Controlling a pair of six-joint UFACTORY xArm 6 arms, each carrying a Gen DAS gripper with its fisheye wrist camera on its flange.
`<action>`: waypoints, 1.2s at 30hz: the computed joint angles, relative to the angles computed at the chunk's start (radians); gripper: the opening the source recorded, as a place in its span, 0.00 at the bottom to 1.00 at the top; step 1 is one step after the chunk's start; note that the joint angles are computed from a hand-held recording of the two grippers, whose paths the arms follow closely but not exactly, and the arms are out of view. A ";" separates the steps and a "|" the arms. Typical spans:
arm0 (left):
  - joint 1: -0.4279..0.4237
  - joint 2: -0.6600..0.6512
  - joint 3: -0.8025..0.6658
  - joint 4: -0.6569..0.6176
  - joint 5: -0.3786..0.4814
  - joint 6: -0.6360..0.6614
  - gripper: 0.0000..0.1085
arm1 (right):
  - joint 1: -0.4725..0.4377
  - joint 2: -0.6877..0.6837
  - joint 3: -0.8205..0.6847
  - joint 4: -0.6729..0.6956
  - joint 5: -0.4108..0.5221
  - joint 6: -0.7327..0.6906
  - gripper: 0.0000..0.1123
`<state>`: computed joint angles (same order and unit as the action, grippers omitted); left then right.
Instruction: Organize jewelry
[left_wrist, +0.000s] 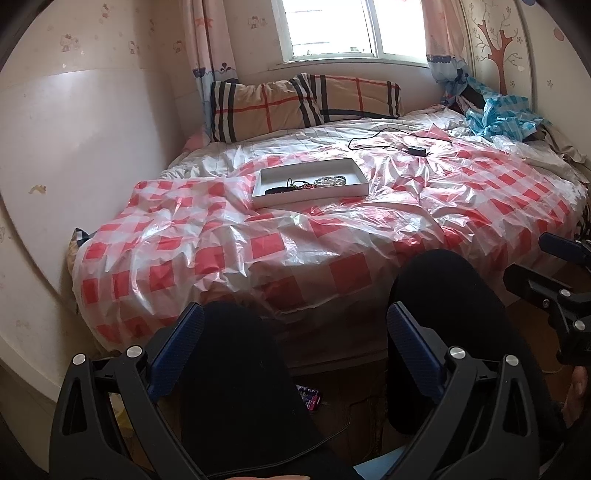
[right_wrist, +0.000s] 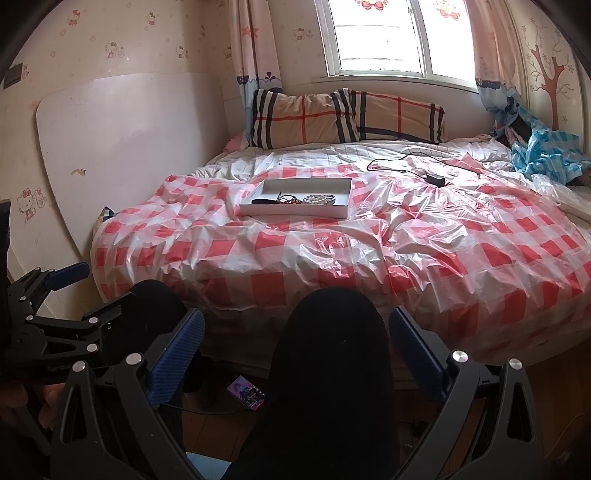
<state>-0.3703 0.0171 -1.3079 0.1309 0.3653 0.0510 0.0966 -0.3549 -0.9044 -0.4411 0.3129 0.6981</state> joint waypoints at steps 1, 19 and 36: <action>0.000 0.001 -0.002 -0.001 0.001 0.001 0.88 | 0.000 0.001 0.000 0.000 0.000 0.000 0.85; 0.004 0.014 -0.033 -0.257 0.076 0.183 0.88 | 0.017 0.000 -0.001 -0.052 0.034 0.022 0.85; -0.023 0.022 -0.048 -0.445 0.155 0.365 0.88 | 0.022 -0.018 -0.003 -0.114 0.115 0.045 0.85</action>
<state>-0.3933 0.0386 -1.3562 -0.3145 0.5200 0.4157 0.1187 -0.3734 -0.9077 -0.5549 0.4280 0.7430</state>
